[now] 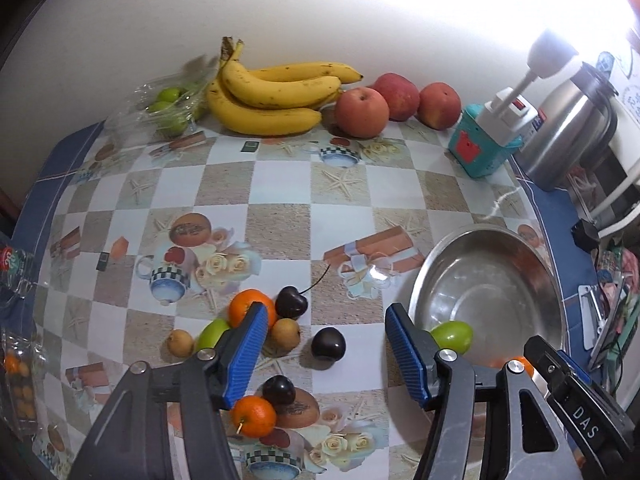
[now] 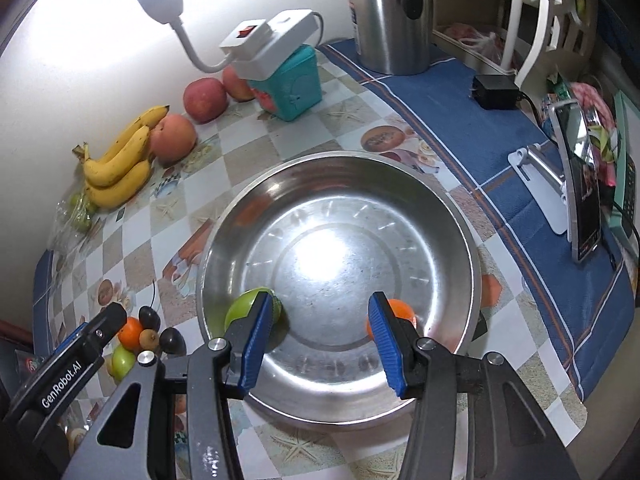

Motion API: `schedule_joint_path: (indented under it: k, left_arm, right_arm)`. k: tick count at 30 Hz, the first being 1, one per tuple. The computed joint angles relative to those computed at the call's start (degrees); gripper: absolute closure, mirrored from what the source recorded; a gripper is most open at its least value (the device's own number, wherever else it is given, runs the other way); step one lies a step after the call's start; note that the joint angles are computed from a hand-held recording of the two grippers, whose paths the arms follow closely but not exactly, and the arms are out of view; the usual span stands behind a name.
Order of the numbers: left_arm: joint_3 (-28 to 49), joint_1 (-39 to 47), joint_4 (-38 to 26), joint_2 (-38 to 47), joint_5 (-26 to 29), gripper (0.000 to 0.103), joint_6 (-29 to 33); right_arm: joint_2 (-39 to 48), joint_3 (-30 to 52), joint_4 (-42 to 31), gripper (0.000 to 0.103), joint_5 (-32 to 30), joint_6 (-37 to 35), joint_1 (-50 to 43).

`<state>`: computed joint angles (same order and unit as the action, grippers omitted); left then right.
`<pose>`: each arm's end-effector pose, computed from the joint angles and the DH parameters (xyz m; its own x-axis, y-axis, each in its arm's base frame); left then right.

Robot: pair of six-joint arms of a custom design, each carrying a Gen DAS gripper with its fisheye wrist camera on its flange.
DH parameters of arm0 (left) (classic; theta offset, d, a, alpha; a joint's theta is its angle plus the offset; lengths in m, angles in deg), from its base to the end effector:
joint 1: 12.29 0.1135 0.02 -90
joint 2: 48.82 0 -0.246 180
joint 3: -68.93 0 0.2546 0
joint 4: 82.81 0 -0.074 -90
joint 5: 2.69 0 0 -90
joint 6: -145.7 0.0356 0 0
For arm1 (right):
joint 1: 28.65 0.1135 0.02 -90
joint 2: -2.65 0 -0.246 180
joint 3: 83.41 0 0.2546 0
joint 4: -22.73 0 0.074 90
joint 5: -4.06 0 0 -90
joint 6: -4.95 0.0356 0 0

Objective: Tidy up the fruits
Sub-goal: 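Lower the mango into the bowl with the left tool while the right releases the mandarin, then move both tools back over the remaining fruits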

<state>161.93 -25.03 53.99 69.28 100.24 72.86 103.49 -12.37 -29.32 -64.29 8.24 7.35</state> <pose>0.3948 -0.0974 0.1215 -0.7787 0.4709 -0.4146 0.5499 0.8304 -0.0896 0.2523 0.1671 0.1226 -0.4572 0.8148 -0.3565 0.8285 0.5360 0.1625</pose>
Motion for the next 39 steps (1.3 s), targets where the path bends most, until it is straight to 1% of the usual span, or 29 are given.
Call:
schedule_joint_path:
  k: [1, 3, 4, 5, 6, 8, 9, 11, 13, 21, 23, 24, 33, 39]
  left_arm:
    - [0.2, 0.1, -0.2, 0.2, -0.1, 0.035, -0.1]
    - [0.6, 0.2, -0.3, 0.7, -0.7, 0.029, -0.4]
    - [0.6, 0.1, -0.3, 0.9, -1.0, 0.027, -0.5]
    - [0.6, 0.1, -0.2, 1.2, -1.5, 0.020, -0.6]
    - [0.6, 0.0, -0.2, 1.5, -2.2, 0.012, -0.7]
    - [1.1, -0.3, -0.3, 2.7, -3.7, 0.005, -1.2]
    - [1.4, -0.3, -0.5, 3.3, -4.1, 0.004, -1.3]
    - [1.9, -0.3, -0.9, 4.1, -4.4, 0.003, -1.6]
    - [2.0, -0.3, -0.9, 4.6, -4.8, 0.000, -2.0]
    - [1.6, -0.3, 0.6, 4.9, -6.2, 0.000, -2.5]
    - [1.6, -0.3, 0.6, 5.1, -6.4, 0.000, -2.2]
    - [1.5, -0.3, 0.8, 5.1, -6.5, 0.000, -2.1]
    - [0.2, 0.2, 2.0, 3.5, -6.3, 0.000, -1.0]
    - [0.2, 2.1, 2.2, 2.3, -5.7, 0.000, 0.6]
  right_arm:
    - [0.2, 0.1, 0.0, 0.052, -0.1, -0.1, -0.1]
    - [0.5, 0.1, 0.3, 0.052, -0.4, -0.3, -0.2]
    - [0.6, 0.0, 0.5, 0.045, -0.6, -0.5, -0.3]
    - [0.9, 0.0, 0.6, 0.034, -0.9, -0.6, -0.4]
    - [1.2, 0.0, 0.8, 0.032, -1.1, -0.8, -0.6]
    - [1.4, -0.1, 1.2, 0.030, -1.3, -1.0, -0.6]
    - [1.5, -0.1, 1.4, 0.030, -1.4, -1.2, -0.7]
    - [2.0, 0.3, 1.1, 0.024, -1.6, -1.5, -0.8]
    - [2.4, 0.5, 1.0, 0.024, -1.6, -1.8, -0.9]
    - [3.4, 0.7, 1.3, 0.022, -2.0, -2.7, -1.0]
    - [3.8, 1.2, 0.8, 0.007, -1.8, -2.5, -0.9]
    - [3.9, 1.4, 0.3, 0.006, -1.4, -2.5, -0.8]
    - [3.9, 1.6, 0.5, 0.005, -0.5, -3.2, -0.7]
    - [4.2, 1.9, 0.8, 0.005, -0.7, -3.4, -0.8]
